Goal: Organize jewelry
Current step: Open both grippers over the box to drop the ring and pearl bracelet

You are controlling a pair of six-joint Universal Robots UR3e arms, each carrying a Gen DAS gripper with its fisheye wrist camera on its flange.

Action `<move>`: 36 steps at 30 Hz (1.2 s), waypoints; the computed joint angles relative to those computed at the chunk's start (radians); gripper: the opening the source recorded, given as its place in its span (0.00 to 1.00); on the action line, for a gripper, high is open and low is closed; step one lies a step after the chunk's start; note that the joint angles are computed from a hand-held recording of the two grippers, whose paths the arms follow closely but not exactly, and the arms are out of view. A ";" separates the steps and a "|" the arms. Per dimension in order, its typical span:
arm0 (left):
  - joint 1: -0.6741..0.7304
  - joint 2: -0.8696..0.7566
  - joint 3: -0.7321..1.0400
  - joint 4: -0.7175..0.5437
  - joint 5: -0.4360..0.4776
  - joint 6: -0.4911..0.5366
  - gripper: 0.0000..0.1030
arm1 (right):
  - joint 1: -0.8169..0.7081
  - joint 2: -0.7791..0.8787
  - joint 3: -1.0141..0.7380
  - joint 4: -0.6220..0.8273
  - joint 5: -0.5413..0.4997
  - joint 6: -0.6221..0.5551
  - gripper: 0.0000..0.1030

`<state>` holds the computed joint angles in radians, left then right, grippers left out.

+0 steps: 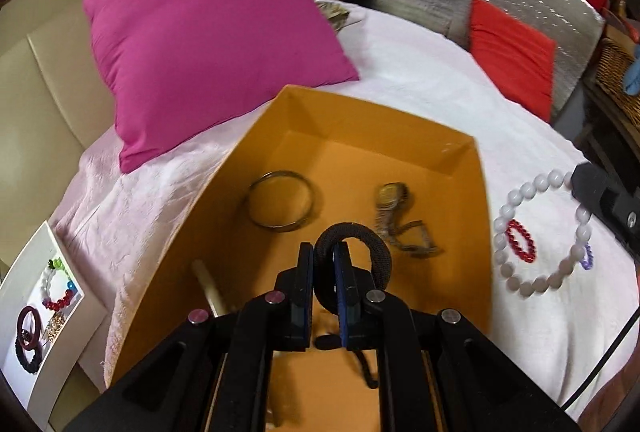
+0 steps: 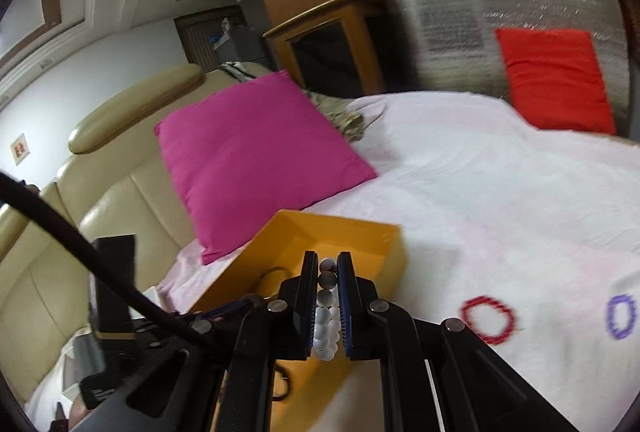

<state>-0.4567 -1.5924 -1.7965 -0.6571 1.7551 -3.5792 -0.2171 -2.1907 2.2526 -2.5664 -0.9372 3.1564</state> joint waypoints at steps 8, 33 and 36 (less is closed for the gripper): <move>0.043 -0.009 -0.011 -0.037 -0.013 0.016 0.10 | 0.216 0.277 -0.026 -0.225 -0.116 0.106 0.11; -0.137 -0.166 0.211 -0.060 0.192 -0.020 0.18 | -0.636 -0.251 -0.017 0.804 0.253 -0.468 0.11; -0.188 -0.215 0.282 -0.069 0.242 -0.036 0.26 | -0.836 -0.315 -0.099 1.156 0.302 -0.707 0.13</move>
